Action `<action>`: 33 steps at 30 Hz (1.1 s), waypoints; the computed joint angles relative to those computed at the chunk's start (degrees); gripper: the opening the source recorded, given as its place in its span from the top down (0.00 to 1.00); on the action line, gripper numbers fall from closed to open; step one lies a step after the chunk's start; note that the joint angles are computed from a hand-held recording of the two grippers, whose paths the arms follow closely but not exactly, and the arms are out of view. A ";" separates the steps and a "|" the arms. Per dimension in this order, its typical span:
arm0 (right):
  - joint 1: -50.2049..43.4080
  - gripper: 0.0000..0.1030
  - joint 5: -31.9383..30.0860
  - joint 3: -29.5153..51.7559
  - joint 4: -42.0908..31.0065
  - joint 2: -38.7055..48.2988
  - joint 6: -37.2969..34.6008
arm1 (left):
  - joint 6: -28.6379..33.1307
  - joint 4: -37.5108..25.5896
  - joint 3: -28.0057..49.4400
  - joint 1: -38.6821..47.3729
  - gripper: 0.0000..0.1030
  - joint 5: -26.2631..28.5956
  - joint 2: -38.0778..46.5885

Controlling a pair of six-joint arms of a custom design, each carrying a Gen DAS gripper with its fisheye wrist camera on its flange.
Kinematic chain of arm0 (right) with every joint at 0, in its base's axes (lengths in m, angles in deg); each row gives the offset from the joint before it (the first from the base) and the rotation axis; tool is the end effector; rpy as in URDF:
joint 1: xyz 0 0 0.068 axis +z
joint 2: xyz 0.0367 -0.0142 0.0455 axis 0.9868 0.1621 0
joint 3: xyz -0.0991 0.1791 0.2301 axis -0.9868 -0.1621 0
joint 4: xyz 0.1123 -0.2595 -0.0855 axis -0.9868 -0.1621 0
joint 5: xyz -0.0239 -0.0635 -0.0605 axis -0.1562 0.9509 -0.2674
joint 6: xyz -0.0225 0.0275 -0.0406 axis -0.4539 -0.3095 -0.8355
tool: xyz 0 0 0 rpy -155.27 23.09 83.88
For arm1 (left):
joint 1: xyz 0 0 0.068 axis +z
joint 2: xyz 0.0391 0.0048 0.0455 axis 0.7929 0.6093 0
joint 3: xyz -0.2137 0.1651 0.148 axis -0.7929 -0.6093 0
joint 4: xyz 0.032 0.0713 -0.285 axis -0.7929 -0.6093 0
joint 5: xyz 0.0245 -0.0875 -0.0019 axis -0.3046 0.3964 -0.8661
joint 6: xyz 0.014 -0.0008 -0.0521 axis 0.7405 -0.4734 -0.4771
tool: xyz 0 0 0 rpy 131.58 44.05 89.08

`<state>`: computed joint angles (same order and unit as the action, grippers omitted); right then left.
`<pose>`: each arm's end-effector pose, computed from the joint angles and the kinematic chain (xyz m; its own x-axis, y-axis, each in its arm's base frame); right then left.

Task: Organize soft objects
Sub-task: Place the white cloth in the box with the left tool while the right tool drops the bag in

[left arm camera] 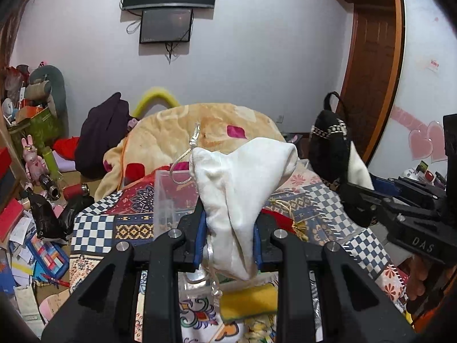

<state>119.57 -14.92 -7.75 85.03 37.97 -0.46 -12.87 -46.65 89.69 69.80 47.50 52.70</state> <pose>0.1835 0.1363 0.0949 -0.5527 -0.1047 -0.8267 -0.3022 0.9497 0.0817 0.1982 0.0432 0.0941 -0.5593 0.0608 -0.8267 0.2654 0.9579 -0.1091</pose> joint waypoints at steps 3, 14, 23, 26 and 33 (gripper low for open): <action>-0.77 0.68 -1.15 2.10 0.14 4.14 0.02 | -0.57 2.91 1.10 -2.93 0.74 -2.88 4.89; -2.49 0.68 -2.29 6.55 -2.77 12.04 0.50 | -0.52 7.22 5.56 -10.98 0.74 -11.23 17.94; -1.00 0.61 -0.27 8.79 -6.03 12.93 0.68 | -0.74 7.23 6.32 -13.47 0.68 -13.61 20.27; -0.64 0.51 0.57 8.74 -6.12 12.80 0.41 | -0.19 6.01 6.47 -12.67 0.59 -12.92 19.68; 0.28 0.50 2.29 7.04 -6.08 10.10 -0.41 | 0.27 5.78 4.35 -11.27 0.47 -11.63 16.15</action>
